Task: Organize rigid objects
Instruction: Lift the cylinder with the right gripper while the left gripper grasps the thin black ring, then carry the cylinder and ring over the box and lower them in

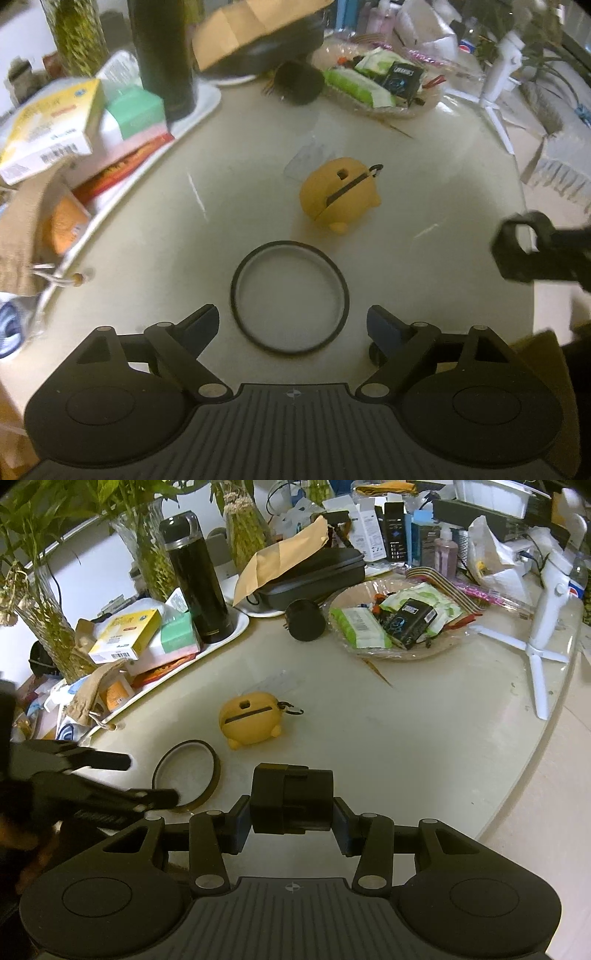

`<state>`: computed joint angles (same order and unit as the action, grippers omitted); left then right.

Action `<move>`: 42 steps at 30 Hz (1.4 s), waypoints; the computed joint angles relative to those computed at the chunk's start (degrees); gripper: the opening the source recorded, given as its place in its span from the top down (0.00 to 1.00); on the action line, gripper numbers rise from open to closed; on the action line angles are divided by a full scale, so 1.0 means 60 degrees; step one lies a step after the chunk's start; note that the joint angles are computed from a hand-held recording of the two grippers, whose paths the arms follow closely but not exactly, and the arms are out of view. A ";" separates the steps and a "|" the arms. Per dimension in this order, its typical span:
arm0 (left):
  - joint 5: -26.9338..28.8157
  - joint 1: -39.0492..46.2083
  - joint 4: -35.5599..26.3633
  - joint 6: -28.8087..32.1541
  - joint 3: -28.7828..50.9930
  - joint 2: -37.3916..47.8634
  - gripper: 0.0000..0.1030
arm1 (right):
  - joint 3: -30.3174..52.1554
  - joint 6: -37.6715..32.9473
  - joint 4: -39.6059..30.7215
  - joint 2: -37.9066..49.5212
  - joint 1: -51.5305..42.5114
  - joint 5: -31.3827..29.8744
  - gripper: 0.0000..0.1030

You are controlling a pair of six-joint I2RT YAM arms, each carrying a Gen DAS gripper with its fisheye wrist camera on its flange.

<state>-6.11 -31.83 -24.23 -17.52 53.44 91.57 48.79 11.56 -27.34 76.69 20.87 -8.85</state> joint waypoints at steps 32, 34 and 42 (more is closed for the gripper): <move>-0.0357 0.0265 -0.0240 -0.0549 0.1253 0.1425 0.16 | -0.0372 0.0078 -0.0228 -0.0734 -0.0107 -0.0244 0.53; -0.0413 0.0226 -0.0096 -0.0503 0.1031 0.1101 0.16 | -0.0362 0.0124 -0.0259 -0.0785 -0.0078 -0.0234 0.53; -0.0861 -0.0098 -0.0042 -0.0424 0.0380 -0.0239 0.16 | -0.0306 0.0315 -0.0391 -0.0992 0.0233 -0.0094 0.53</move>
<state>-11.28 -32.41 -24.48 -20.06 55.72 90.13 46.96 13.45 -29.69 70.74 22.26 -9.41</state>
